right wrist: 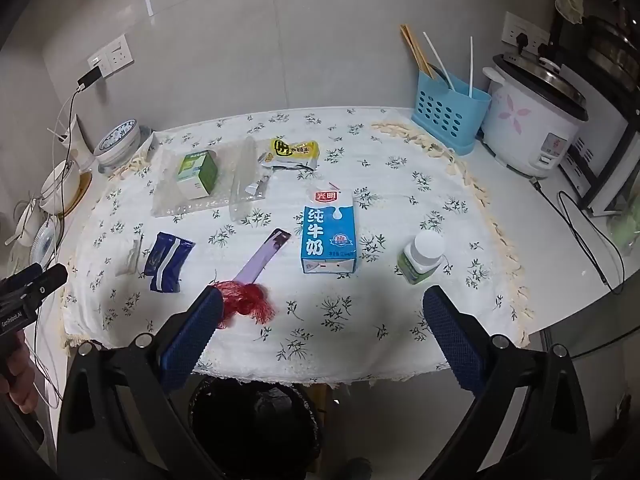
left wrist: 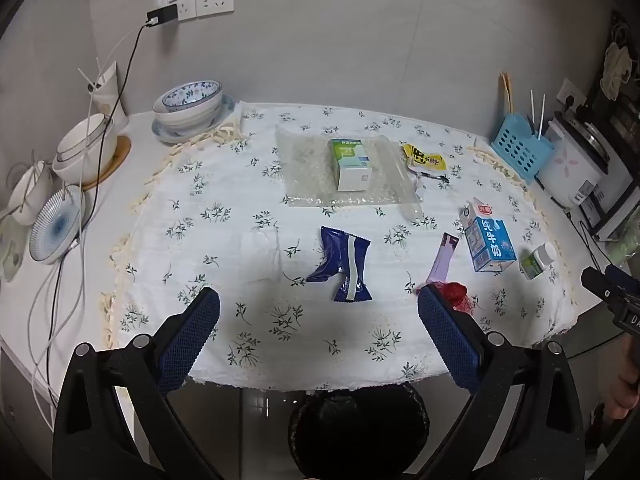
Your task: Collect trash
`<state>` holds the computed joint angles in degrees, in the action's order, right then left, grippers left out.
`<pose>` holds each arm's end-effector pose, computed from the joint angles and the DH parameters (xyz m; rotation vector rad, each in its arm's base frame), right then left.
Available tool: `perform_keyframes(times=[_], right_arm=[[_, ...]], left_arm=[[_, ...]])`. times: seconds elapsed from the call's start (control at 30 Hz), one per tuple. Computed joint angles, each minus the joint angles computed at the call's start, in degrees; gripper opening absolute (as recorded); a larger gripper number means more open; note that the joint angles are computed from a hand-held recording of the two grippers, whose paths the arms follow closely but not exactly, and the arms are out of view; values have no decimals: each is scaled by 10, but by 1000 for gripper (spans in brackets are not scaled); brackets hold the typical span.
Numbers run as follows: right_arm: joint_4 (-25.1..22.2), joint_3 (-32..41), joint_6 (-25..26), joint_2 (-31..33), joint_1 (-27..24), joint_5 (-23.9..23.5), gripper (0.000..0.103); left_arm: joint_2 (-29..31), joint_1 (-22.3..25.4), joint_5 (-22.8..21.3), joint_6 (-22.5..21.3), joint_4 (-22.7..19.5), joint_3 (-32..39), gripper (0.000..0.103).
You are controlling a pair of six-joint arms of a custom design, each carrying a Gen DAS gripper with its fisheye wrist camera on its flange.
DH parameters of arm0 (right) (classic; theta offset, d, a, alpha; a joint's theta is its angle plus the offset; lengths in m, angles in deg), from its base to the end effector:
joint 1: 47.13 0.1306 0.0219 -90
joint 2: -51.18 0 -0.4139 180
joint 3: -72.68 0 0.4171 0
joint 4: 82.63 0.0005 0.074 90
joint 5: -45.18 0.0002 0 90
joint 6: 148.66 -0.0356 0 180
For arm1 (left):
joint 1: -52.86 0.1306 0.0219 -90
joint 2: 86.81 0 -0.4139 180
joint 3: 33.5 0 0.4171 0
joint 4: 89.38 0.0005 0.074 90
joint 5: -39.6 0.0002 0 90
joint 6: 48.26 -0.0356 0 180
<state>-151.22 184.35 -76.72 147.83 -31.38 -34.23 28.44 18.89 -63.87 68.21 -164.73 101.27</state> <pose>0.5190 0.1391 0.5620 0.1257 2.4799 0.0174 0.5454 -0.3581 0.5543 0.0732 2.5097 -0.1321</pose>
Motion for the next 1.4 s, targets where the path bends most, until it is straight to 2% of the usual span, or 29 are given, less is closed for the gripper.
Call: perform_keyframes(times=[0.73, 1.4], right_arm=[[-14, 8, 0, 3, 0, 25, 96], [-9, 1, 2, -1, -3, 20, 96]], left_arm=[[5, -3, 10, -3, -7, 3, 97], [14, -9, 8, -1, -18, 15, 96]])
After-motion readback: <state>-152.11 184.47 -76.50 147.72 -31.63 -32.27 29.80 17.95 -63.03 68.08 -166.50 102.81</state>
